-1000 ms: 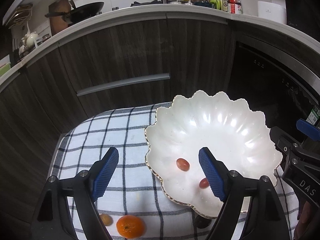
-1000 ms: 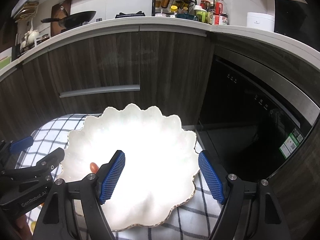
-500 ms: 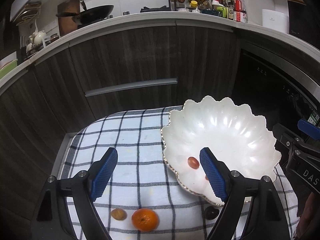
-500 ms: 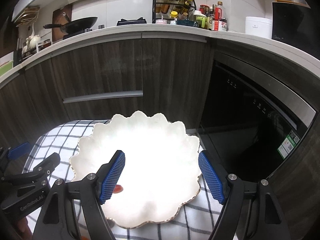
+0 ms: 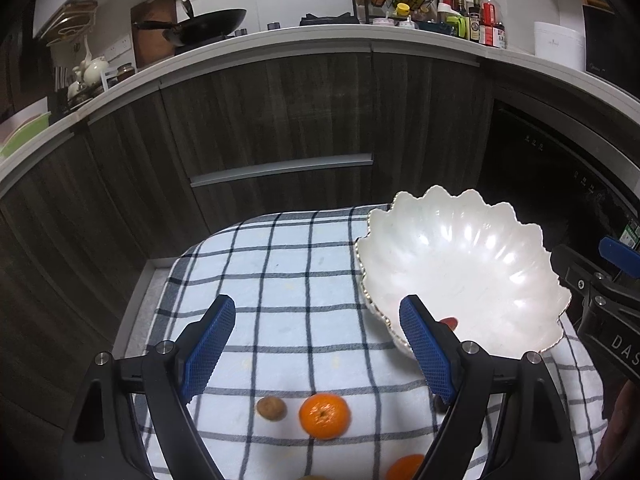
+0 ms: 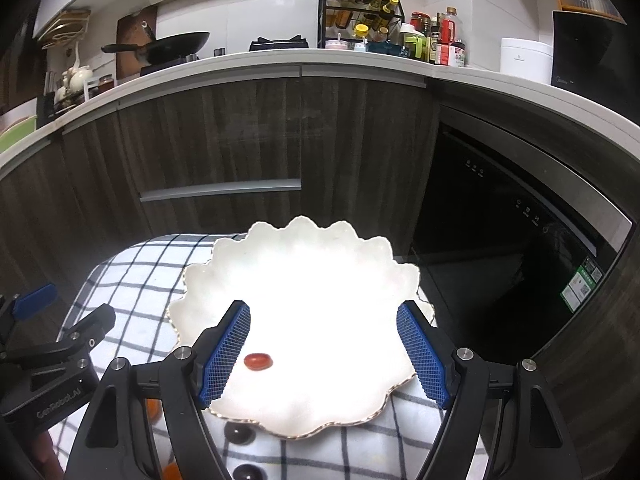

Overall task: Organize fruits
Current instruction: 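Withdraw both open tools from the bowl back toward the remaining fruits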

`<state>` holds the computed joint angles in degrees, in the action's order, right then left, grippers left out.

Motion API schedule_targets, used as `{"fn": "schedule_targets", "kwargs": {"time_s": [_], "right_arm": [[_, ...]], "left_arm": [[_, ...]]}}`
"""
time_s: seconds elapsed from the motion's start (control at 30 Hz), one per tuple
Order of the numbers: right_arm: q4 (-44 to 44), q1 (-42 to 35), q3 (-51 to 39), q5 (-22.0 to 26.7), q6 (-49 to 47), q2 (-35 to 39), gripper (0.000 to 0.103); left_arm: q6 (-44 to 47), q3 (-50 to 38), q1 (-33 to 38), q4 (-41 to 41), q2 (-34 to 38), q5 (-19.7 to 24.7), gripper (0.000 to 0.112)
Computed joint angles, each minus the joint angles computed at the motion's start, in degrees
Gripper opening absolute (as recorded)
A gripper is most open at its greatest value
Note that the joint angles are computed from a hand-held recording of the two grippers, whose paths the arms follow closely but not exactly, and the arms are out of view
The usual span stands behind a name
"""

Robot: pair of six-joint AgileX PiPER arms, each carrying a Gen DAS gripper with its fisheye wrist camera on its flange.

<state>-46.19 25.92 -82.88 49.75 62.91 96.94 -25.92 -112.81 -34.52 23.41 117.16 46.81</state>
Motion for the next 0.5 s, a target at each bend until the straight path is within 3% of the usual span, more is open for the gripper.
{"fn": "schedule_targets", "kwargs": {"time_s": [0.5], "right_arm": [[-0.6,3.5,1.4,0.8,1.9,-1.2,0.077]], "left_arm": [[-3.0,11.7,0.9,1.7,-7.5,-3.1,0.084]]}}
